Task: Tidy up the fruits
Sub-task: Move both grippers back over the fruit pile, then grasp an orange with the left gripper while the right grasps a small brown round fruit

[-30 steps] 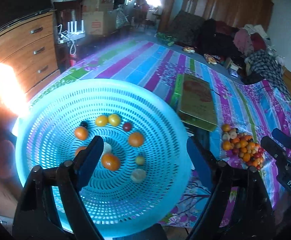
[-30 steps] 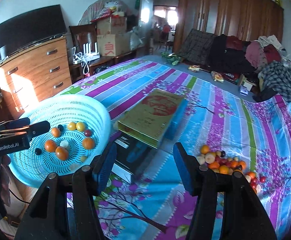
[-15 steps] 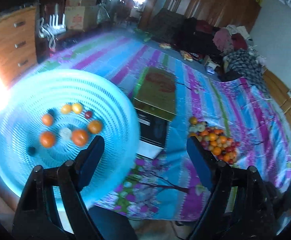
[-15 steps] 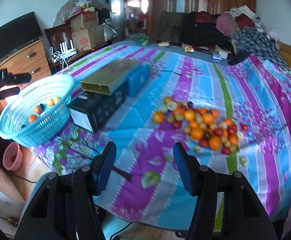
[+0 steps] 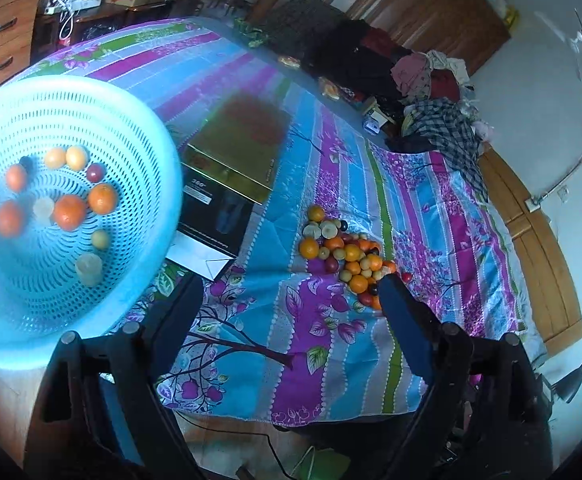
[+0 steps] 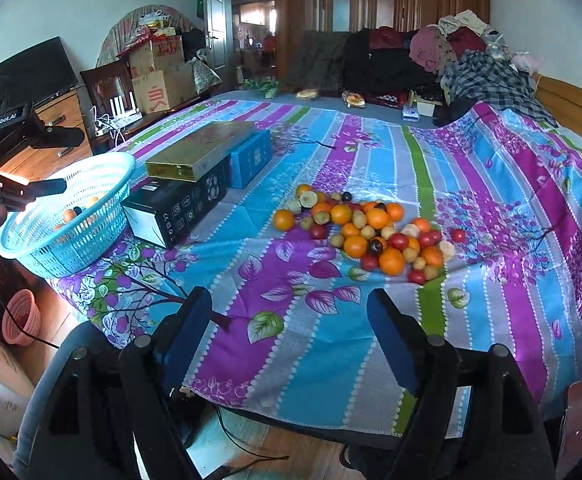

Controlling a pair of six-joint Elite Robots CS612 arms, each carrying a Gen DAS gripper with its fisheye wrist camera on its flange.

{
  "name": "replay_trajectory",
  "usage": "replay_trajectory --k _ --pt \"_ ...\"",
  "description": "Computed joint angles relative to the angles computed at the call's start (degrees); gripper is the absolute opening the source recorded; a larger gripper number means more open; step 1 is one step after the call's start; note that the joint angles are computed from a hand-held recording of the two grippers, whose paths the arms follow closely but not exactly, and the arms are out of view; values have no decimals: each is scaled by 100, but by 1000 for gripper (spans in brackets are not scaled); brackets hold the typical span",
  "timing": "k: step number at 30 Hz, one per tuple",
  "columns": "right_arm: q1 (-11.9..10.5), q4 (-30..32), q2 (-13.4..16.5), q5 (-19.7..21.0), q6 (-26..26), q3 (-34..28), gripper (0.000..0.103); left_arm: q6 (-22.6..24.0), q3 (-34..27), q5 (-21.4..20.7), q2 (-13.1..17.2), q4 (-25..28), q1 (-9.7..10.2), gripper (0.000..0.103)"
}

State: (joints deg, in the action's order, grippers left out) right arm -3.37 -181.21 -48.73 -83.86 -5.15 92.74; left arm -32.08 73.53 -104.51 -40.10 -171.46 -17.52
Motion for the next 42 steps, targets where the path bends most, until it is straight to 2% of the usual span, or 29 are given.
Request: replay_trajectory --k 4,8,14,16,20,22,25,30,33,35,37,39,40,41,42 --pt "-56 62 16 -19 68 27 84 124 -228 -247 146 255 -30 91" --pt "-153 155 78 -83 238 38 85 882 -503 198 250 896 -195 91" --pt "-315 560 287 -18 541 -159 85 1514 -1246 564 726 1671 -348 89" --pt "-353 652 376 17 533 -260 85 1642 -1569 625 939 1870 -379 82" --pt "-429 895 527 75 551 -484 85 1862 -2540 429 1535 2553 -404 57" --pt "-472 978 606 92 538 -595 85 2045 -2911 329 1762 2762 -418 51" --pt "-533 1070 698 133 585 -723 85 2184 -3515 282 2112 3066 -435 50" --pt "-633 1388 866 224 651 -968 85 2220 -4309 557 2590 3360 -464 51" --pt "-663 1492 934 286 640 -1052 85 2152 -4601 523 2765 3493 -457 52" --pt "-686 1458 973 342 621 -1086 85 2151 -4775 502 2871 3569 -465 56" --pt "-722 1364 996 414 680 -1090 83 2228 -4910 505 2955 3616 -492 56" --pt "-778 1339 1020 481 758 -1111 76 2391 -5009 554 3015 3665 -528 55" --pt "-801 1341 1028 484 792 -1125 73 2477 -4984 602 3006 3649 -544 48" --pt "-835 1347 1041 493 853 -1144 68 2556 -4909 514 2975 3572 -542 36" --pt "-874 1390 1060 519 916 -1182 67 2580 -4859 462 2949 3539 -542 36"
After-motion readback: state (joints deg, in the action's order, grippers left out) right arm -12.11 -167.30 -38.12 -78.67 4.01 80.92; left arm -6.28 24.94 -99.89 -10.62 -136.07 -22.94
